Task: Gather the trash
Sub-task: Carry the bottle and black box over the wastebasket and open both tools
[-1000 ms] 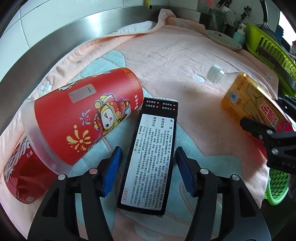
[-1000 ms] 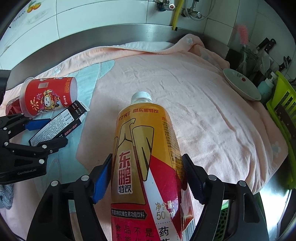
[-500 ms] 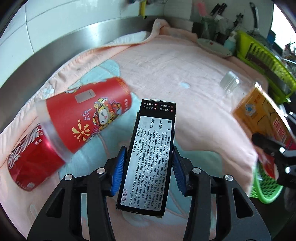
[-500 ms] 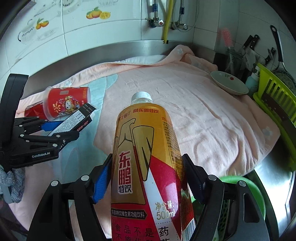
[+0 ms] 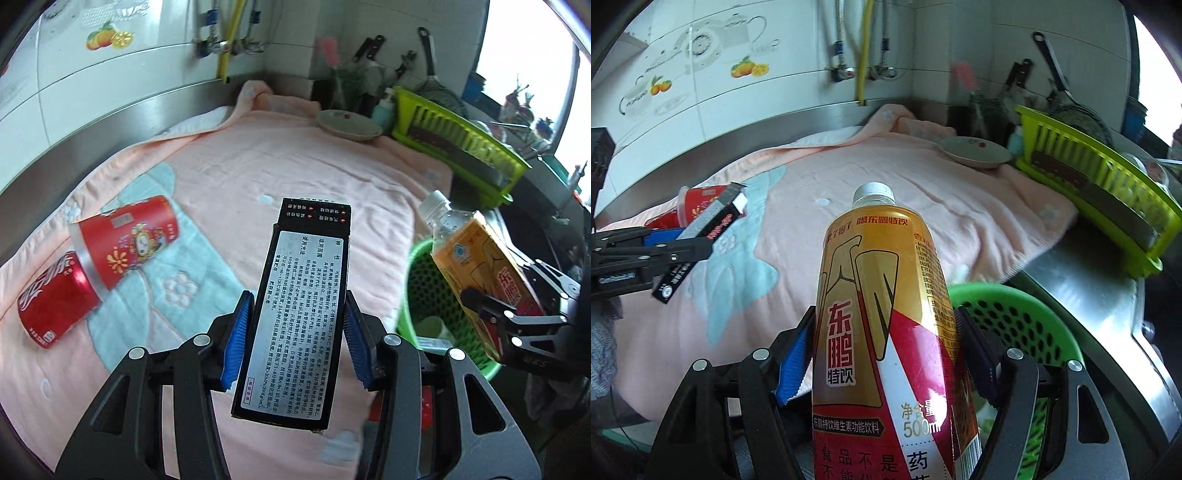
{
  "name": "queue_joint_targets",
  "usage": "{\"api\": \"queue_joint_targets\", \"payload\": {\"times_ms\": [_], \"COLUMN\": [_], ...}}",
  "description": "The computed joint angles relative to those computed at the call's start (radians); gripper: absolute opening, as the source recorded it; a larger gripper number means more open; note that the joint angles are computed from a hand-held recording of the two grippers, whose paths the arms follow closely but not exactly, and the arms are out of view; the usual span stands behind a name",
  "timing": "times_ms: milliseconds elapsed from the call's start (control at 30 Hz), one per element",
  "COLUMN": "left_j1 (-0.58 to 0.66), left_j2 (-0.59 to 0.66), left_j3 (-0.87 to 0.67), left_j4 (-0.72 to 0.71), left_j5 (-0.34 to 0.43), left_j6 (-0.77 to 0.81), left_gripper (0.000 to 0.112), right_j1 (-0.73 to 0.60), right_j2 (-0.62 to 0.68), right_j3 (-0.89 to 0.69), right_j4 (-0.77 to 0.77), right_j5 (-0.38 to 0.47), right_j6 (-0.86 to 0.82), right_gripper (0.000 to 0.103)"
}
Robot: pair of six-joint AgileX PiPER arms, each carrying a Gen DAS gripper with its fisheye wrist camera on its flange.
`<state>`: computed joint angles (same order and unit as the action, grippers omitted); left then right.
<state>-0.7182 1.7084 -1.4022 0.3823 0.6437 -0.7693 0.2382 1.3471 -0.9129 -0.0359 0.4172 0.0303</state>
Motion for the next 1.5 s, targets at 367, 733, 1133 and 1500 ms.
{"api": "queue_joint_targets", "payload": {"times_ms": [367, 733, 1133, 1500], "left_j1": [-0.144, -0.203, -0.213, -0.223], "left_j2": [0.093, 0.205, 0.267, 0.349], "left_j3": [-0.138, -0.278, -0.346, -0.449], "left_j4": [0.004, -0.025, -0.058, -0.106], "left_j5": [0.046, 0.099, 0.121, 0.156], "left_j6": [-0.003, 0.033, 0.065, 0.118], "left_gripper": [0.047, 0.047, 0.047, 0.047], "right_j1": [-0.232, -0.369, -0.417, -0.475], "right_j2": [-0.039, 0.104, 0.151, 0.031], "right_j3": [0.167, 0.183, 0.178, 0.231], "right_j4": [0.128, 0.302, 0.437, 0.571], "right_j5": [-0.06, -0.149, -0.164, -0.128], "right_j6": [-0.161, -0.353, -0.481, -0.651], "right_gripper": [0.07, 0.07, 0.075, 0.077]}}
